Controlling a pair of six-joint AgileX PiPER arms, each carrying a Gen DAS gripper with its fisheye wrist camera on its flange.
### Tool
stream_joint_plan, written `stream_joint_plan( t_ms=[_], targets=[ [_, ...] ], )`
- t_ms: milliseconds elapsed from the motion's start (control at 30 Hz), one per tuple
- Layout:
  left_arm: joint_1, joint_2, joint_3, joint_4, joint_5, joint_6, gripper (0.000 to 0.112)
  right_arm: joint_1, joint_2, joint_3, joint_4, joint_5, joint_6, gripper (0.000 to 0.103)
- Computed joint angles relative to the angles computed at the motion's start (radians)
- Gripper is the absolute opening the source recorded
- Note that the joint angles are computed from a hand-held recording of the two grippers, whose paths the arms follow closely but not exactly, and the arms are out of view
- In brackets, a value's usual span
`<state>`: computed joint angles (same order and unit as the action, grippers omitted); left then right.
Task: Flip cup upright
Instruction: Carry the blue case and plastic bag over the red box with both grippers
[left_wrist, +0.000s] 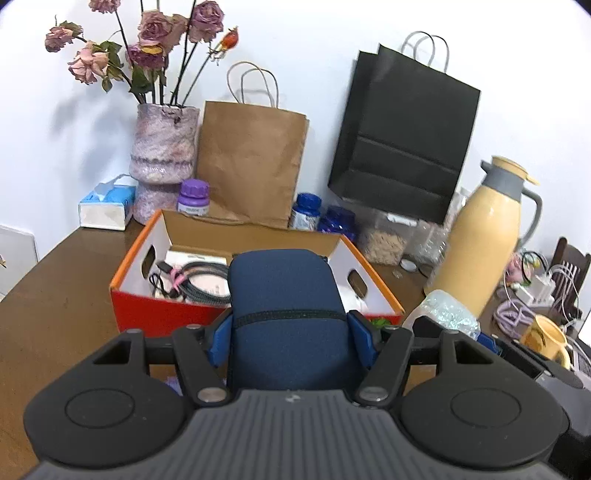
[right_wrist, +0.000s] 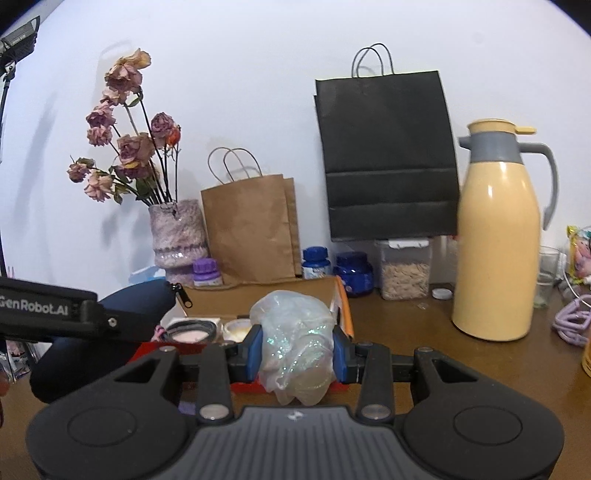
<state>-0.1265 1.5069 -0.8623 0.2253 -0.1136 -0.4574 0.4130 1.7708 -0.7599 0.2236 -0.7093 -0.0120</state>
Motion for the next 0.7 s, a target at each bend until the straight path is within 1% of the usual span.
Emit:
stream_joint_plan(
  t_ms=[133,200,367,500,600,700],
  targets=[
    [0.025,0.041,-0.062,0.066,0.007,-0.081,0.065,0.007,0.036,-0.093,0.008,0.051,-0.005,0.036],
    [0.034,0.058,-0.085,0.034,0.006,-0.055,0.065,0.01,0.053,-0.135,0.02,0.066,-0.01,0.036],
    [0.057,0.108,-0.151,0.006,0.009,-0.045,0.065,0.012,0.108,-0.252,0.028,0.114,-0.012,0.036],
    [0.074,0.151,-0.208,0.03,0.023,-0.075,0.065,0.013,0.143,-0.321,0.021,0.152,-0.014,0.036],
    [0.086,0.184,-0.255,0.096,0.037,-0.148,0.065,0.014,0.17,-0.374,0.024,0.177,-0.03,0.036],
    [0.096,0.215,-0.296,0.046,0.045,-0.103,0.065,0.01,0.197,-0.432,0.037,0.207,-0.043,0.036]
  ],
)
